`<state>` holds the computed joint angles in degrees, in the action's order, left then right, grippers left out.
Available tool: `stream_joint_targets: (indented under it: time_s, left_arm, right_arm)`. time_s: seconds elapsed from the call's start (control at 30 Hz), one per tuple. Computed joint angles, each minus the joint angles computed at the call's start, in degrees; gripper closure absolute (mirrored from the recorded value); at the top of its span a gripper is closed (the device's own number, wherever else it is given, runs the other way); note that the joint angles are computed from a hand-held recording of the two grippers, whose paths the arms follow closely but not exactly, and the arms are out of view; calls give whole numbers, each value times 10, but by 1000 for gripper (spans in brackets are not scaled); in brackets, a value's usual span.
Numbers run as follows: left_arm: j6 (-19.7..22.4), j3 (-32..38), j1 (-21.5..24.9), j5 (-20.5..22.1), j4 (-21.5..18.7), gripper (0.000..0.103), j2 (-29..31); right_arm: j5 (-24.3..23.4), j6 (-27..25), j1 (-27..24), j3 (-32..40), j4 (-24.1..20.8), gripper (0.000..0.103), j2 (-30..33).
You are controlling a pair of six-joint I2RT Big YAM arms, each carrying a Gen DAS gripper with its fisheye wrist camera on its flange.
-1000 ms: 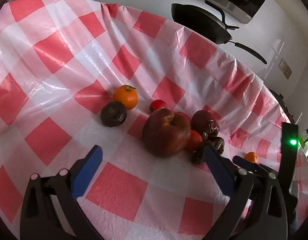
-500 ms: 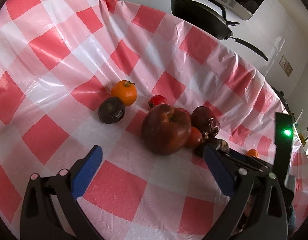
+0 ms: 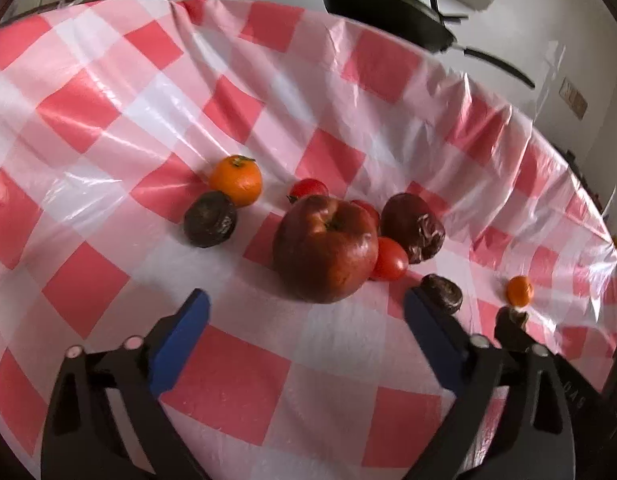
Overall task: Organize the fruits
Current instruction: 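Grasp the dark mangosteen with the right tool while the left tool grasps the red apple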
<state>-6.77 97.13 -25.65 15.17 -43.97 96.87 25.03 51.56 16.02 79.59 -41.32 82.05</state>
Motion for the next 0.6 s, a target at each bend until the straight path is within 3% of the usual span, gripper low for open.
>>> stream_joint_targets:
  time_s: [0.23, 0.33, 0.53, 0.6]
  left_arm:
    - [23, 89, -16, -16, -56, 15, 62]
    - [33, 159, -16, -16, -134, 20, 108]
    - [136, 199, -31, -70, -177, 20, 131]
    - [152, 210, -33, -74, -182, 20, 138]
  right_arm:
    - [-1, 3, 6, -18, 3, 61, -20]
    - [-6, 0, 4, -17, 3, 61, -19]
    - [-15, -4, 2, -12, 0, 60, -13]
    - [-16, -5, 1, -12, 0, 60, -13]
